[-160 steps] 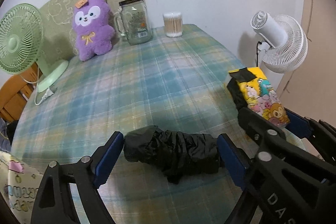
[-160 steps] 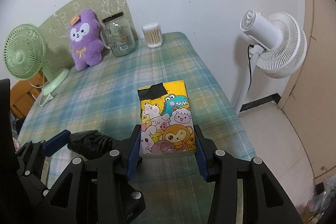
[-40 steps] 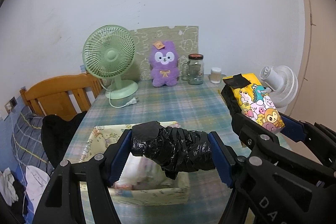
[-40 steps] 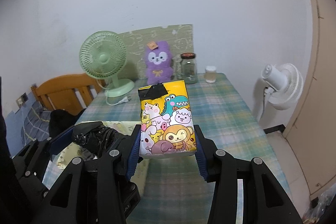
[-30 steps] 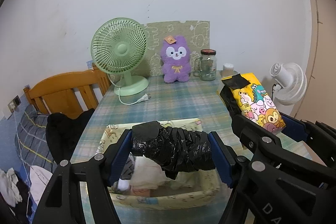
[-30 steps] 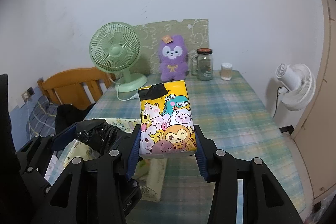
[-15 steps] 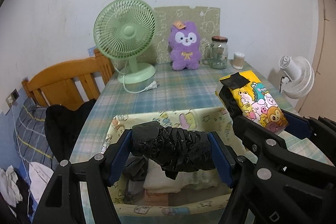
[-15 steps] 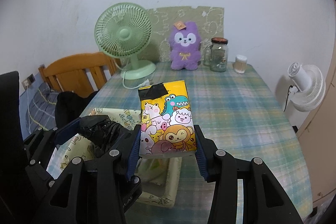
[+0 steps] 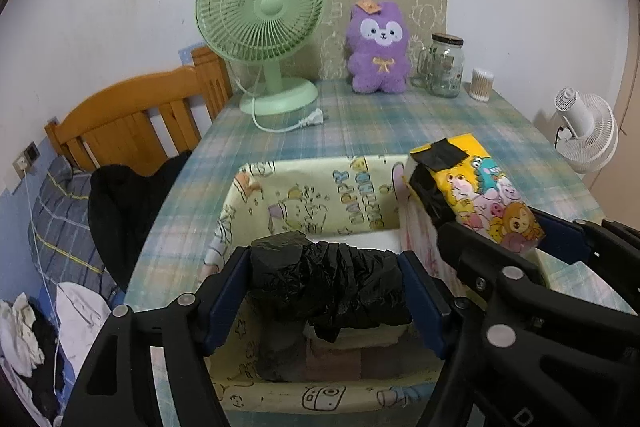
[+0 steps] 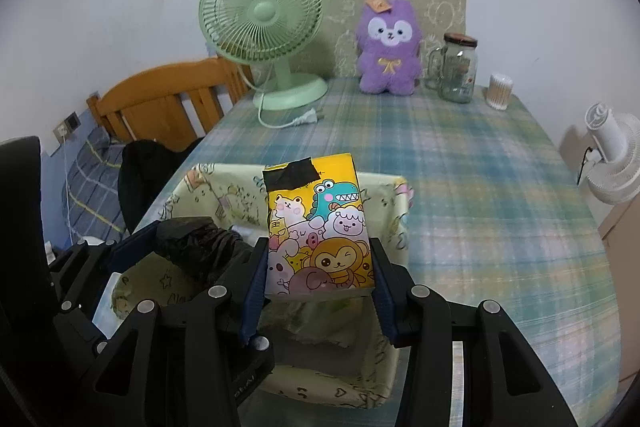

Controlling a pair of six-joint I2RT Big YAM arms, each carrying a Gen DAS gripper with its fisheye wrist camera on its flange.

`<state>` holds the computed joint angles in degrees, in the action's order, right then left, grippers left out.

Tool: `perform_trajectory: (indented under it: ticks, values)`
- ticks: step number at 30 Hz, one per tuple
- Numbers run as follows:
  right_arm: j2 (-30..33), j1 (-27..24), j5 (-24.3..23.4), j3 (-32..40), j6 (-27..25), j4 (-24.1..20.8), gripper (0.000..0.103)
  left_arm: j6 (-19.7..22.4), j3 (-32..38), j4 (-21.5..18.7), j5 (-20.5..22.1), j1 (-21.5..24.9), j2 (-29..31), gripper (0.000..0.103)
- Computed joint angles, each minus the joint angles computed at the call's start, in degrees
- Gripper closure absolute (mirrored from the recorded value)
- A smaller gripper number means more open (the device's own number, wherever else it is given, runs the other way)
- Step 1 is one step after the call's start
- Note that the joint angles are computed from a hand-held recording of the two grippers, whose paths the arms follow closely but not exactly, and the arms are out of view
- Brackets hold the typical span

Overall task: Organize soft objects
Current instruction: 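Lower the black item and yellow packet into the yellow box and open both tools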

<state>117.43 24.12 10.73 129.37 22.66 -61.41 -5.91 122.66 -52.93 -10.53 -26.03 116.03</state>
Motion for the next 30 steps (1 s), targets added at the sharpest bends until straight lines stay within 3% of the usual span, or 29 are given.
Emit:
perform_trajectory:
  ticks: [6, 18, 23, 30]
  values:
    - [0.83, 0.11, -0.17, 0.72, -0.34, -0.96, 0.053, 0.75, -2.47, 0.89, 3.33, 0.32, -1.42, 0.01]
    - [2.78, 0.14, -0.92, 3.44, -2.47, 0.03, 0.051, 2.69, -3.91, 2.46, 1.85, 0.4, -2.88, 0.008]
    - [4.75, -0.06, -3.28, 6.66, -5.11, -1.11, 0.05, 2.82, -1.99, 0.55, 3.07, 0.93, -1.73, 0.006]
    - [6.59, -0.32, -3.79, 9.52, -4.34, -3.47, 0.027, 2.13, 0.25, -1.36, 3.12, 1.16, -0.1, 0.005]
